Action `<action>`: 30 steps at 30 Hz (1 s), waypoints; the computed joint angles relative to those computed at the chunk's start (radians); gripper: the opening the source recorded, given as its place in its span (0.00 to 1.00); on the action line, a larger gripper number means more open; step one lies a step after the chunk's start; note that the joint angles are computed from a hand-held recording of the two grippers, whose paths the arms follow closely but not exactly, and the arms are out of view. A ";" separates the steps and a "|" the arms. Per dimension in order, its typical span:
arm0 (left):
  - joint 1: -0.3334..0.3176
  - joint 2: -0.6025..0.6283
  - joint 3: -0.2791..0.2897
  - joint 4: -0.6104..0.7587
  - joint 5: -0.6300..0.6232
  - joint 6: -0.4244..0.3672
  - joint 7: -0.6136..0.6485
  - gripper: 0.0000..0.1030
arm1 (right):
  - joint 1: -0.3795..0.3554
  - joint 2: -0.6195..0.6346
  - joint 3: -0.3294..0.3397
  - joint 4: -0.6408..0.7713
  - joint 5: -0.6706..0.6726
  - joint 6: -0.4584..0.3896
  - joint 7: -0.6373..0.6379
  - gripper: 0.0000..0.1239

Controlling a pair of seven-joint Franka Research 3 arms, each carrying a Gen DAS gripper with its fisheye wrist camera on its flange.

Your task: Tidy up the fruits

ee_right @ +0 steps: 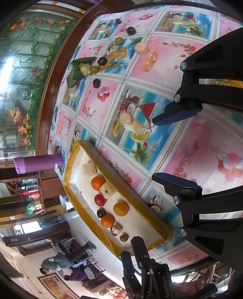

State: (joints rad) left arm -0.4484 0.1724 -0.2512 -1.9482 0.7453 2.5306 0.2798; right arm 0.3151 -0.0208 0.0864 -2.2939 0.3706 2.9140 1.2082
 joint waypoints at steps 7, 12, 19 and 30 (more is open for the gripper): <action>-0.052 0.095 -0.011 0.121 -0.019 -0.017 0.053 0.76 | -0.045 -0.081 -0.039 -0.102 0.015 0.004 0.006 0.42; -0.095 0.164 -0.001 0.211 -0.042 -0.034 0.070 0.80 | -0.081 -0.110 -0.079 -0.133 0.061 0.009 -0.022 0.42; -0.148 0.268 0.021 0.366 -0.082 -0.108 0.122 0.83 | -0.138 -0.062 -0.120 -0.082 0.127 0.006 -0.069 0.43; -0.197 0.470 0.068 0.674 -0.156 -0.256 0.279 0.84 | -0.197 0.215 -0.089 0.225 0.098 -0.052 -0.102 0.53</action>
